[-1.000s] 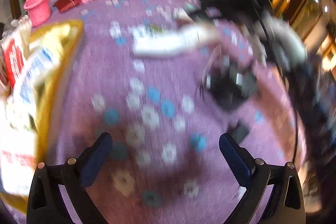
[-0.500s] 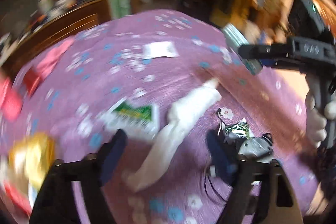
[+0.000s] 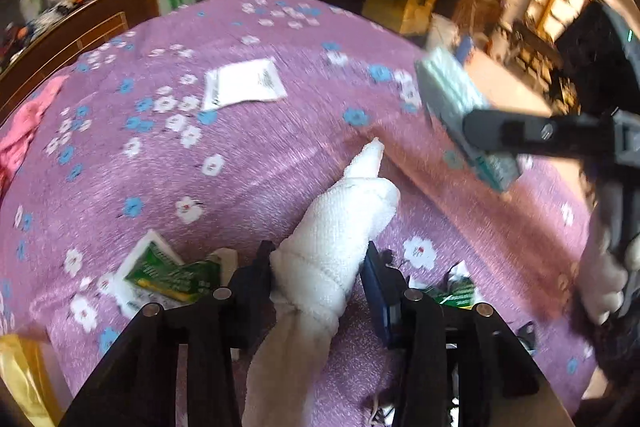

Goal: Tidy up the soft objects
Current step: 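Grasp the white knotted towel with the left tool while the right tool lifts the tissue pack, then carry the towel into the box with the left tool while the right tool carries the tissue pack in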

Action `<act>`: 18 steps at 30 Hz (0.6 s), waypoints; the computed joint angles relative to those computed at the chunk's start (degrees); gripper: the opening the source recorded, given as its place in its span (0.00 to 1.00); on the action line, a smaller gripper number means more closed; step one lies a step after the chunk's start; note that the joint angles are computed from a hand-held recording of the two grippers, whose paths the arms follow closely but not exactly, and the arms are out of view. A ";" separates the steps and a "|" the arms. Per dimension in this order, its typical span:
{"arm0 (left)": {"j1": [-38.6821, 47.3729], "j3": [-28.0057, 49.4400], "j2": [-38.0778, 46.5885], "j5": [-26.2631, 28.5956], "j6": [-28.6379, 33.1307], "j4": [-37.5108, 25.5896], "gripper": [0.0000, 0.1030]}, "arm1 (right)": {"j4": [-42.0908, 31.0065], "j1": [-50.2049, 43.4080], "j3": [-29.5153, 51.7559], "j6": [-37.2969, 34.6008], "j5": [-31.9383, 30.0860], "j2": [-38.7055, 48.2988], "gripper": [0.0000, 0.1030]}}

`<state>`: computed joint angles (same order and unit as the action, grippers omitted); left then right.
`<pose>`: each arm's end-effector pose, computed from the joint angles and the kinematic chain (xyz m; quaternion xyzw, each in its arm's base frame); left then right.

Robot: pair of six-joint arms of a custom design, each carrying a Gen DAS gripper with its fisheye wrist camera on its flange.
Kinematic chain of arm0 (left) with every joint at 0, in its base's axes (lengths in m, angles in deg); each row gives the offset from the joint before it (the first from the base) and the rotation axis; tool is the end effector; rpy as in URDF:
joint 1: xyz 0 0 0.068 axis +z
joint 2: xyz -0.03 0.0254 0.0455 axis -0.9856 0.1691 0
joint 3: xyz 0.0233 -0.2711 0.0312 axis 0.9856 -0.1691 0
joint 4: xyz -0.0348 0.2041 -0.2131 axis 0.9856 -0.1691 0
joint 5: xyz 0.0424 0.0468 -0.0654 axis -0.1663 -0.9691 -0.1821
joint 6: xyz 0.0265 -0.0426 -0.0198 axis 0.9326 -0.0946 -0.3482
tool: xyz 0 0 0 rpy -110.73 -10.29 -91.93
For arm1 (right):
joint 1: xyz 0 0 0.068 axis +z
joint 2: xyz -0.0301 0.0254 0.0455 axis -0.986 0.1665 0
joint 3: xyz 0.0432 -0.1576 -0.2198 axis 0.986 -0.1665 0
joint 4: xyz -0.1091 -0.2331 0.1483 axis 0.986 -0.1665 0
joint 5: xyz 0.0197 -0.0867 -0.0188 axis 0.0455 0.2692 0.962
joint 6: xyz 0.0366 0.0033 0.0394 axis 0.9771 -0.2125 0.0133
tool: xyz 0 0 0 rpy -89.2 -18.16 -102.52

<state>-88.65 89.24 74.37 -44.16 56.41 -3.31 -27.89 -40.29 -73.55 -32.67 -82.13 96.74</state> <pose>0.2574 -0.0532 0.1211 0.3868 0.8775 -0.1661 0.2296 0.1391 0.1132 0.1210 0.1347 0.8721 0.3196 0.3452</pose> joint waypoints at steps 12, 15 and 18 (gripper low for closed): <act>21.74 -4.37 -24.95 14.47 9.00 -19.35 0.43 | 0.61 3.11 -0.43 1.25 4.46 -0.06 0.47; 29.33 -4.69 -29.72 18.59 16.00 -27.66 0.43 | -0.22 4.67 1.08 1.58 7.10 1.96 0.47; 39.44 -2.53 -28.72 23.19 28.21 -39.58 0.43 | -2.16 6.46 0.56 4.38 7.86 -1.45 0.47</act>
<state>-49.21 86.71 45.65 -20.97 84.62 -42.89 -30.05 -33.83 -72.99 -28.29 -74.27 95.28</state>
